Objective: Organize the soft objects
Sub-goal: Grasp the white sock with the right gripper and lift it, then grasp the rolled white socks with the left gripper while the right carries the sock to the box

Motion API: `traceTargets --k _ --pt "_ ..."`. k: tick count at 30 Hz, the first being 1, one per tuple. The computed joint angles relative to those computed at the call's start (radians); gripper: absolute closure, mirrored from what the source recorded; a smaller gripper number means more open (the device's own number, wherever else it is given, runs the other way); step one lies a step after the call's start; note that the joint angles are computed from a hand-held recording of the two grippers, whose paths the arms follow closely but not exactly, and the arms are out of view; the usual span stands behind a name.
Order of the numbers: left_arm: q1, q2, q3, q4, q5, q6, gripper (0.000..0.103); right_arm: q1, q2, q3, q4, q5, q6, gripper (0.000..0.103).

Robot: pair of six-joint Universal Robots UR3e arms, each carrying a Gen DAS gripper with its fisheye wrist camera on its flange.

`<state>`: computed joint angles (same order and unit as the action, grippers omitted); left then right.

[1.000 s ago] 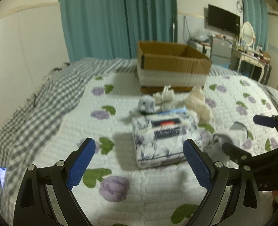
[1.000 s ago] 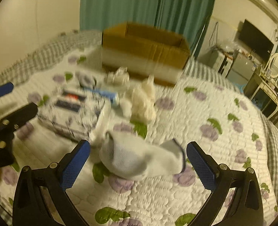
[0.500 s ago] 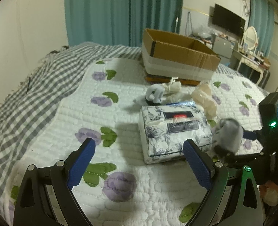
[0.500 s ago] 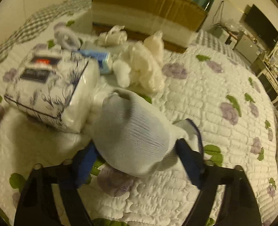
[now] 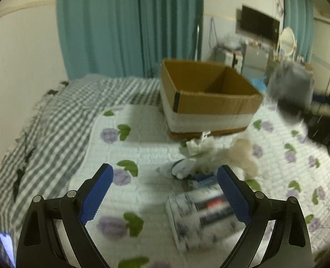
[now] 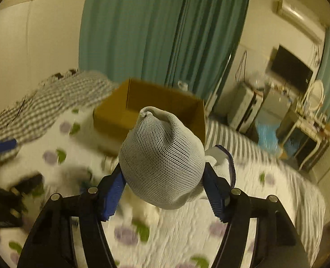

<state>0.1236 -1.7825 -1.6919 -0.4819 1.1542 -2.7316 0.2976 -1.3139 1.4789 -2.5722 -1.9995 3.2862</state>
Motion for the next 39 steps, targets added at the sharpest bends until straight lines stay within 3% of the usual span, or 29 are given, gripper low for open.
traceTargets --k 3,6,8,9,10,14,16,19,29,33,39 --pt "-0.043 -0.137 0.111 -0.043 0.048 -0.018 0.01 -0.036 0.059 -0.061 -0.027 0.043 0.002 0.037" --pt "-0.065 -0.2 0.145 -0.05 0.06 0.002 0.021 -0.08 0.055 0.045 -0.124 0.115 0.044 0.037" --pt "-0.085 -0.235 0.162 -0.038 0.073 0.033 0.021 -0.102 0.07 0.096 -0.151 0.143 0.046 0.037" --pt "-0.098 -0.257 0.184 -0.044 0.096 0.04 0.025 -0.112 0.074 0.113 -0.152 0.151 0.046 0.037" --pt "-0.109 -0.28 0.215 -0.061 0.11 0.045 0.036 -0.122 0.08 0.12 -0.151 0.157 0.048 0.037" --pt "-0.12 -0.346 0.326 -0.169 0.085 0.061 0.057 -0.15 0.078 0.149 -0.185 0.182 0.049 0.037" --pt "-0.121 -0.355 0.344 -0.195 0.068 0.077 0.072 -0.148 0.076 0.152 -0.192 0.168 0.038 0.037" --pt "-0.113 -0.334 0.3 -0.164 0.05 0.089 0.077 -0.154 0.046 0.205 -0.221 0.173 0.031 0.037" --pt "-0.056 -0.128 0.236 -0.18 -0.102 0.074 0.078 -0.153 -0.026 0.201 -0.227 0.186 0.024 0.037" --pt "-0.079 -0.162 0.41 -0.219 -0.109 0.02 0.078 -0.177 -0.044 0.125 -0.188 0.209 -0.001 0.037" --pt "-0.138 -0.369 0.796 -0.251 -0.078 -0.077 0.076 -0.214 0.067 -0.184 -0.072 0.206 -0.081 0.037"
